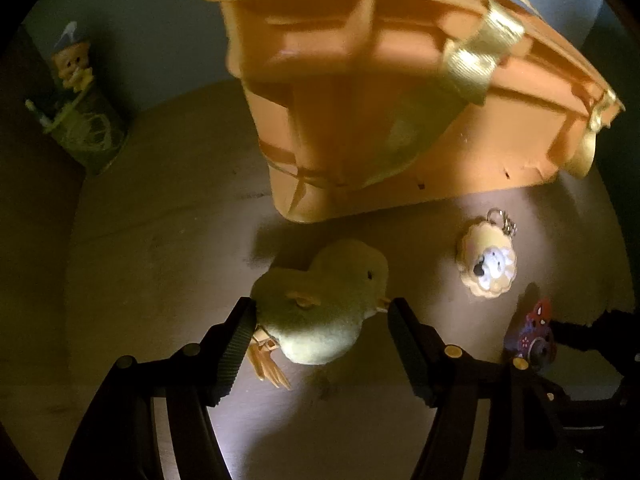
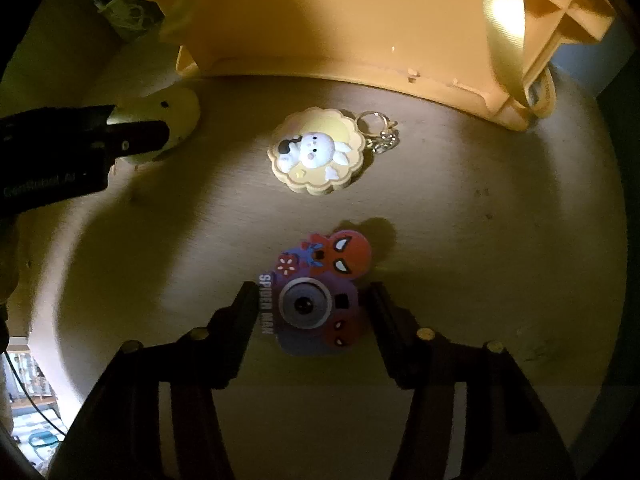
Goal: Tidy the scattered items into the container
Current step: 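Grasp the yellow chick plush with the left gripper while the right grasps the purple Spider-Man toy, then lift and carry the chick plush and Spider-Man toy over the crate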
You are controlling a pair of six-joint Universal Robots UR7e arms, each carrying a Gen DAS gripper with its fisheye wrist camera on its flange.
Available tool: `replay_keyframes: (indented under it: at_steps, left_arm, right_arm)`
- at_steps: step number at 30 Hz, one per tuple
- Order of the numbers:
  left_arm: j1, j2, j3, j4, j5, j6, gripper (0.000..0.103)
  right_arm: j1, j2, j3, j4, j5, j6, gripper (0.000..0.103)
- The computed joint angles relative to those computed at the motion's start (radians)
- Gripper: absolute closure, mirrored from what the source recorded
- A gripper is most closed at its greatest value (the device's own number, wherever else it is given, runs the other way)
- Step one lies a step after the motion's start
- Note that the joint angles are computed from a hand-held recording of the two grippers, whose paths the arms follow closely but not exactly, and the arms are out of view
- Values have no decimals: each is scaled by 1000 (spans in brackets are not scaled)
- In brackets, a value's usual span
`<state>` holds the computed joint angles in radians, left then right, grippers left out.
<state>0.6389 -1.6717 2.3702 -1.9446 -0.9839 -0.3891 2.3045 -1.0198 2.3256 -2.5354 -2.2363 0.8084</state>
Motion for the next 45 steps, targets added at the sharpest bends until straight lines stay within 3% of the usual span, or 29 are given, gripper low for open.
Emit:
replay_keyframes:
  at_steps: [10,19,28,32,38,45]
  left_arm:
    - [-38,-45,-20,64,-26,-48,42]
    - [-78,-116,-57,141,-30,-72,42]
    - [-154,-141,-74,195,-42,-97,42]
    - [-193,-153,-82,235,-51,-112,42]
    - [-227,-162,-104,293,-77,-140,42]
    - [-250,-154,-148,353,-96,-174,42]
  right_arm:
    - [1,-28,13,0,16,6,60]
    - [46,-91,7,64,1,41,60]
    - [119,-169,-52,218,-18,71,60]
    - [113,-147,-69,205,-27,42,60]
    - [167,-211,-99,339,-30,91,60]
    - [190,-247,-131,412,-19,118,60]
